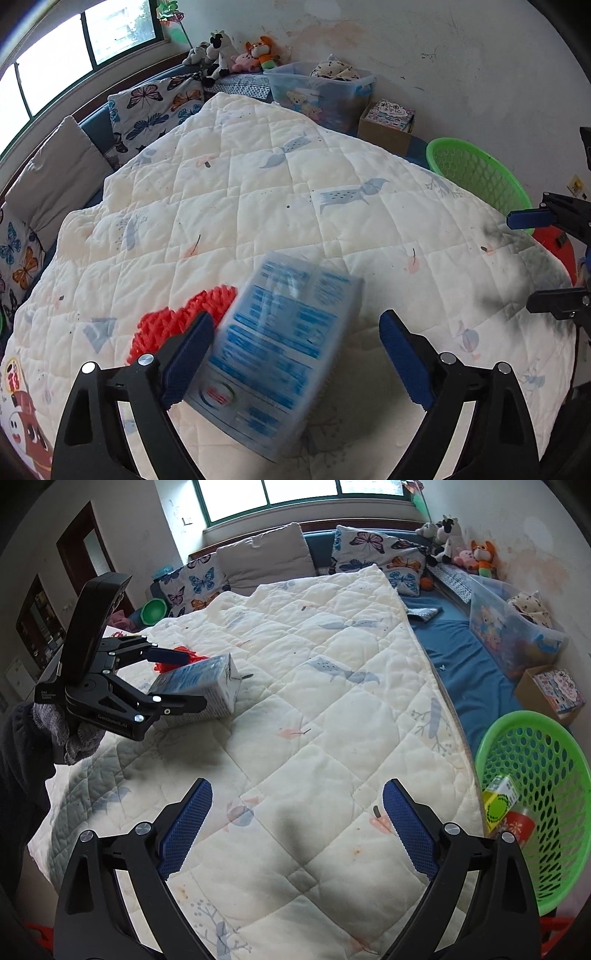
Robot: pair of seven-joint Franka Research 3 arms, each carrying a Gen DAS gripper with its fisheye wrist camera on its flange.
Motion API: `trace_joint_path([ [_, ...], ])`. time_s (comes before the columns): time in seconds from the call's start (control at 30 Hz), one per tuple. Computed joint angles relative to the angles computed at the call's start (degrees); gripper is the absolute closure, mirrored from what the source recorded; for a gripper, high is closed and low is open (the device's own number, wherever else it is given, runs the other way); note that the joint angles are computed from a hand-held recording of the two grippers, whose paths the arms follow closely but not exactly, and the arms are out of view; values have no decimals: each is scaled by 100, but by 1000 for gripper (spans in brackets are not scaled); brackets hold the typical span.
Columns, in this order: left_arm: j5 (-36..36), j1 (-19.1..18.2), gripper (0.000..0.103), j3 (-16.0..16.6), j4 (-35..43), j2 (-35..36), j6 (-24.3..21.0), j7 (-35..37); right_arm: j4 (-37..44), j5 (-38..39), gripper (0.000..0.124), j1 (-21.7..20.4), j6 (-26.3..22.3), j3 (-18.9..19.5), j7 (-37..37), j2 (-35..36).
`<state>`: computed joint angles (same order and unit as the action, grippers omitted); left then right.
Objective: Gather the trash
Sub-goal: 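Grasp the blue-white milk carton with the left gripper and lift it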
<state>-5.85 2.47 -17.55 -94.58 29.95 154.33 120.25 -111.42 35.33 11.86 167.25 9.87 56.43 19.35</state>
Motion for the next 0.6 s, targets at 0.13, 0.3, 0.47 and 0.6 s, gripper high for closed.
trace_joint_path([
  [0.13, 147, -50, 15, 59, 234, 160, -178, 19, 21, -30, 31, 10, -23, -29, 40, 22],
  [0.3, 256, -93, 26, 67, 66, 125, 37, 139, 108, -140, 31, 42, -88, -100, 178, 99],
  [0.47, 295, -69, 32, -1, -257, -58, 400, 18, 58, -171, 31, 40, -34, -79, 215, 68],
  [0.6, -163, 221, 33, -347, -753, -445, 693, 118, -20, -85, 31, -9, 28, -3, 151, -32],
])
